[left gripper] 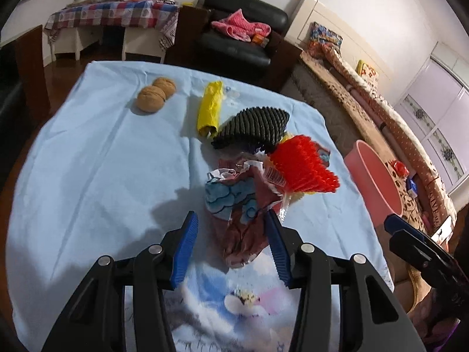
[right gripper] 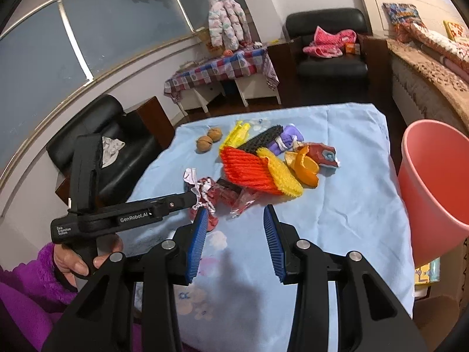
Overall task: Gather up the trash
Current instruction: 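Move both tools back over the table toward the remaining trash, then grasp the patterned wrapper with the left tool while the right tool grasps the red mesh net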
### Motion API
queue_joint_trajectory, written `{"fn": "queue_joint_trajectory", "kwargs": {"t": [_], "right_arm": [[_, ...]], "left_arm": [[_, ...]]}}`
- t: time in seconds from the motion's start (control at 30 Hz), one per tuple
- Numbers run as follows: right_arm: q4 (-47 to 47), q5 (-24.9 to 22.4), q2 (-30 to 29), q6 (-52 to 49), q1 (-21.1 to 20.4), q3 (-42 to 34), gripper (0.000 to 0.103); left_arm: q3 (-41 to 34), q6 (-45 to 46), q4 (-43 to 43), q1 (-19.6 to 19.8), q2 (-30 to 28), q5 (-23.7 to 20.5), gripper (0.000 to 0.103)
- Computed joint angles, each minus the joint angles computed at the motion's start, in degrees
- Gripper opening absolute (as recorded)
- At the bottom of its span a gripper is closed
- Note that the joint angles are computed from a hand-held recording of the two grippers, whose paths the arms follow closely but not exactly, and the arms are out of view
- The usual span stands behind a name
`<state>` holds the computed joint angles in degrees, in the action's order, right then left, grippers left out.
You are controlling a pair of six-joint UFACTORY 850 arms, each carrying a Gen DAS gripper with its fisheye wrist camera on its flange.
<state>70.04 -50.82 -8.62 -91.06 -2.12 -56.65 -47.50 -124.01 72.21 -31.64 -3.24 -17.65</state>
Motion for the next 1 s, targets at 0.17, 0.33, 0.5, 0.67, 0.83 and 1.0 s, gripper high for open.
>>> {"fn": "queue_joint_trajectory", "kwargs": {"t": [0.17, 0.33, 0.5, 0.67, 0.83, 1.0], "right_arm": [[-0.13, 3.2, -1.25, -0.06, 1.89, -1.13, 0.04], [0.58, 6.44, -2.48, -2.03, 3.98, -2.42, 0.04], [-0.72, 6.21, -3.82, -2.15, 5.44, -3.8, 0.04], [-1.12, 7.75, -3.19, -6.83, 7.76, -3.02, 0.04], [4.46, 16.17, -1.74, -18.1, 10.62, -0.08, 0.04], [4.32, 15.36, -3.53, -15.59, 9.87, -1.69, 0.022]], "left_arm": [[-1.68, 4.18, -1.76, 0.88, -2.77, 0.46, 0.027], [-1.13, 1.96, 0.48, 1.3, -2.29, 0.18, 0.017], [0.3, 0.9, 1.04, 1.37, -0.02, -0.79, 0.017], [1.45, 1.23, -0.45, 1.37, 1.5, -1.57, 0.017], [2.41, -1.08, 0.3, 1.05, 3.05, -2.66, 0.017], [2.77, -1.1, 0.53, 0.44, 4.37, -4.13, 0.017]]}}
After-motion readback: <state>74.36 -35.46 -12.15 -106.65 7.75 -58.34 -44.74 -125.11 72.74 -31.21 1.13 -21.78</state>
